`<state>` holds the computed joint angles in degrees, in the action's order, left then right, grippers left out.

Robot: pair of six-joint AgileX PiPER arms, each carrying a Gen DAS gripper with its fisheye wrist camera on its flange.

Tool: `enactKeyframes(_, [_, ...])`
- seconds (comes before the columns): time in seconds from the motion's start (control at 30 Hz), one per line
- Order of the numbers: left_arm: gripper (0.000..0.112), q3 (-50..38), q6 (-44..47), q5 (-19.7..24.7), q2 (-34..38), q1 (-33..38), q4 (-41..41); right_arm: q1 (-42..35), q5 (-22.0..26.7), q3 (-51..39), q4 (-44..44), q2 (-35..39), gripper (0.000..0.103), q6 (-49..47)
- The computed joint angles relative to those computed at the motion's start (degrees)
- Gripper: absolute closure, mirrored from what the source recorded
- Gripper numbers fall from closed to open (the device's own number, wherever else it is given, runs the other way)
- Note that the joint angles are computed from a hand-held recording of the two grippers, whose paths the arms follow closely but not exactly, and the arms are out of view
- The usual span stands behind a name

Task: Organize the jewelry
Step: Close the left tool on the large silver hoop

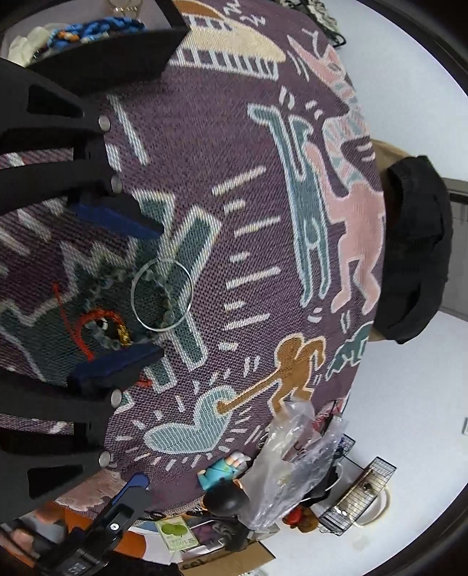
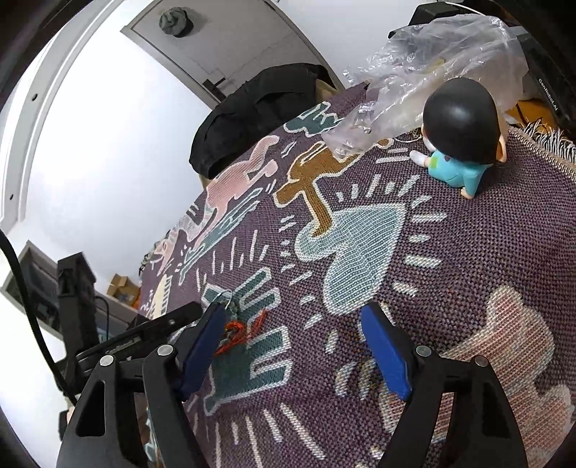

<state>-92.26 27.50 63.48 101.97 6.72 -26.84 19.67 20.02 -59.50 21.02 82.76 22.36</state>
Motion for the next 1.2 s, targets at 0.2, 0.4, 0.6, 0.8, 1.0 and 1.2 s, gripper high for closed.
enactKeyframes(0.2, [0.041, -1.65, -4.49, -2.30, 2.08, -3.88, 4.82, -0.86, -0.04, 0.79, 1.24, -0.34, 0.024, -1.65])
enactKeyframes(0.4, [0.041, -3.14, -9.26, -3.54, 3.76, -7.13, 10.57, -1.71, -0.23, 0.96, 4.53, 0.90, 0.024, -5.02])
enactKeyframes(0.6, [0.041, -2.27, -12.95, -5.53, 3.43, -9.59, 15.69, -2.68, -0.49, 1.24, 7.34, 1.60, 0.024, -7.35])
enactKeyframes(0.8, [0.060, -3.49, -15.11, -4.66, 3.74, -10.60, 19.36, -2.39, -0.61, 1.76, 6.76, 1.31, 0.024, -6.62])
enactKeyframes(1.0, [0.060, -3.02, -10.19, -3.71, 2.65, -7.07, 13.02, -0.90, -0.50, 0.20, 3.88, 2.65, 0.024, -4.20])
enactKeyframes(1.2, [0.060, -2.48, -6.66, -3.14, 0.32, -3.41, 8.46, 2.14, 0.43, -2.89, 0.86, 4.87, 0.032, -1.71])
